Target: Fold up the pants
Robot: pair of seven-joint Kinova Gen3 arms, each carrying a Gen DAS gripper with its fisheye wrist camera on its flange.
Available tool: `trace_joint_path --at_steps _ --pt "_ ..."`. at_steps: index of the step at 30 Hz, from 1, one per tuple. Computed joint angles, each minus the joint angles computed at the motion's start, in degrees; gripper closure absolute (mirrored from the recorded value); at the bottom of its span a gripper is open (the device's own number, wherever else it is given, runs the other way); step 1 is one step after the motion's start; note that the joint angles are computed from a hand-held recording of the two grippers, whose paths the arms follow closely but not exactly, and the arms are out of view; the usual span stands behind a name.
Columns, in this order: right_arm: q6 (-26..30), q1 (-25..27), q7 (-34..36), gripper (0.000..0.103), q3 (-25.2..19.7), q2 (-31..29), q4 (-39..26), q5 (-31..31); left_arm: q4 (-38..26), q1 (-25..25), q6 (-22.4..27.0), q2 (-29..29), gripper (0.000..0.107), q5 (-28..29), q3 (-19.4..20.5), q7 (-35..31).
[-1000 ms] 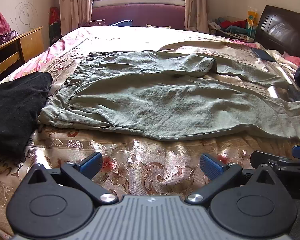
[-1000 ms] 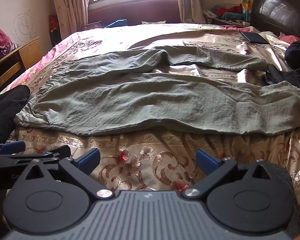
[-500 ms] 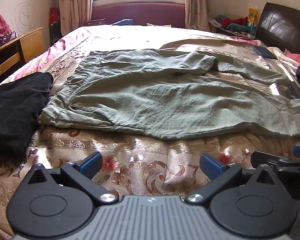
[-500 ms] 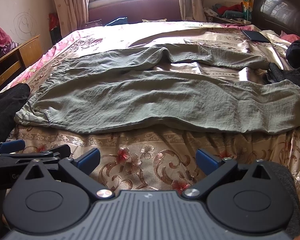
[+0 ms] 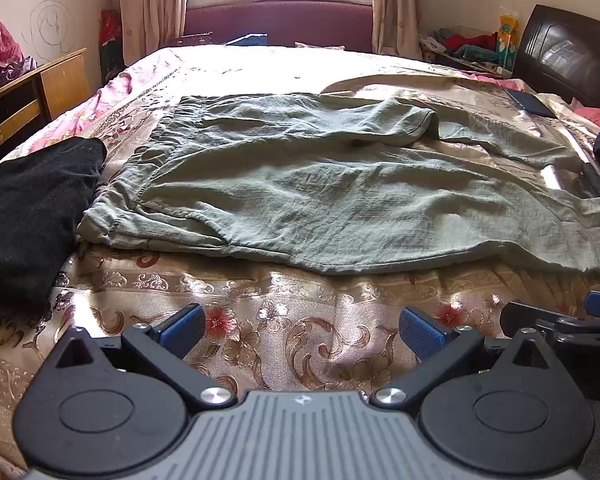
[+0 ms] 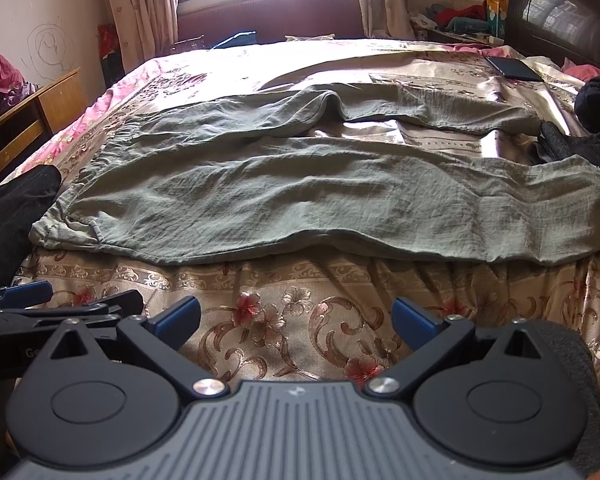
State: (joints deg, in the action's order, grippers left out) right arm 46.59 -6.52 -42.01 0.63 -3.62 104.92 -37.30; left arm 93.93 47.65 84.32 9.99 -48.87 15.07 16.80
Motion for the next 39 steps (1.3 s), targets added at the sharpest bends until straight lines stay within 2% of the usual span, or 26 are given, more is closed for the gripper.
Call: trace_joint_path --at_steps 14,20,25,29,33,36,39 --pt "0.21 -0.04 -0.13 0.002 -0.03 0.05 -0.1 0.07 0.07 0.03 0.31 -0.04 0.004 0.07 0.03 0.13" --pt "-0.19 -0.09 -1.7 0.002 -0.18 0.2 -0.53 0.27 -0.71 -0.73 -0.1 0.07 0.004 -0.54 -0.12 -2.4" --pt "1.89 0.4 -1.3 0.002 0.01 1.58 -2.23 -0.91 -1.82 -1.03 0.39 0.25 0.004 0.35 -0.53 -3.24" --pt "5.51 1.84 2.35 0.002 0.54 2.88 -3.77 -5.38 -5.68 0.05 5.88 1.76 0.004 0.22 -0.61 -6.04" --pt "12.58 4.78 5.6 0.002 1.22 4.94 -6.14 -9.75 -10.51 1.97 12.02 3.45 0.004 -0.31 -0.9 -10.45" --pt "16.12 7.73 7.46 0.002 1.99 5.52 -6.67 -12.76 -14.83 3.61 15.09 5.46 0.004 -1.95 -1.32 -15.72" --pt "18.43 10.65 7.85 0.002 2.86 6.48 -7.93 -16.09 -19.36 4.57 15.58 7.78 0.004 -3.67 -2.65 -21.97"
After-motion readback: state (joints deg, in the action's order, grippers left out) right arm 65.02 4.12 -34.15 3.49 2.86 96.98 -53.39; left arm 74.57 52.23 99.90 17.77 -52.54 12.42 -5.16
